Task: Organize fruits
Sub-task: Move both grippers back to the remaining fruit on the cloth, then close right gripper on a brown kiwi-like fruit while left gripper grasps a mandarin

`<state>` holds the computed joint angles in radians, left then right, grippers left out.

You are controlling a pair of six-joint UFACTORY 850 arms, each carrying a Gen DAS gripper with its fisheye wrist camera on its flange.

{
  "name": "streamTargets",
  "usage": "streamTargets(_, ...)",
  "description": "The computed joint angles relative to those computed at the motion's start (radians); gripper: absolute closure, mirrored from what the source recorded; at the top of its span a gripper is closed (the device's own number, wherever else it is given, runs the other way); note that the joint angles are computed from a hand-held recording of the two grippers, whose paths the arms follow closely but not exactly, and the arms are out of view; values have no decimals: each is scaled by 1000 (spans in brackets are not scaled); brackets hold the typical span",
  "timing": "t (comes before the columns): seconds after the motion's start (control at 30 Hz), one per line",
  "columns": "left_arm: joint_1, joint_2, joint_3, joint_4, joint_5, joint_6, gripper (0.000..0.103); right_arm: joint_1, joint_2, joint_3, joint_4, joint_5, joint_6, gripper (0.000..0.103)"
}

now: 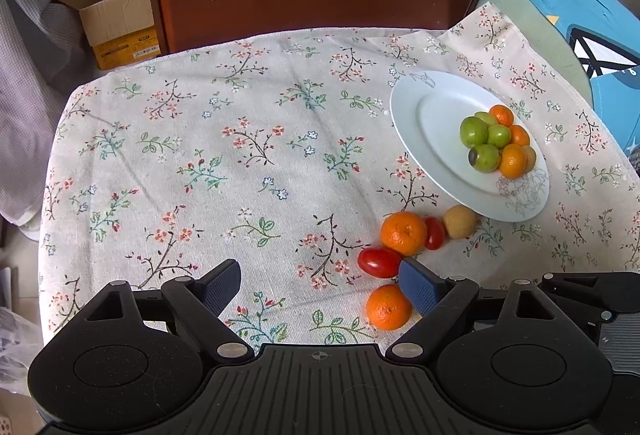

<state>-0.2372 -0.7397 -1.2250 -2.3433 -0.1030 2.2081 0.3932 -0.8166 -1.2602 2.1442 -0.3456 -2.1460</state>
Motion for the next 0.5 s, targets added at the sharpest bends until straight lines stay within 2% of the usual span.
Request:
streamTargets(0.07,-1,-3,-3,68,1,-64,15,3,-5,-4,8,9,-9,66)
streamTargets(0.17,-3,-9,-9,251,-1,-239,15,3,-10,-9,-5,16,6,74)
streamTargets(0.2,-4,-9,-9,256,0,-242,15,3,-11,-12,-13,20,14,79)
streamTargets(0.33,-6,-10,-7,270,-2,-252,15,-8,-8,-15,-92,17,95,79)
streamTargets(0.5,-11,-2,10,132,-22,-84,16,-26,15,6,-16,47,53,79)
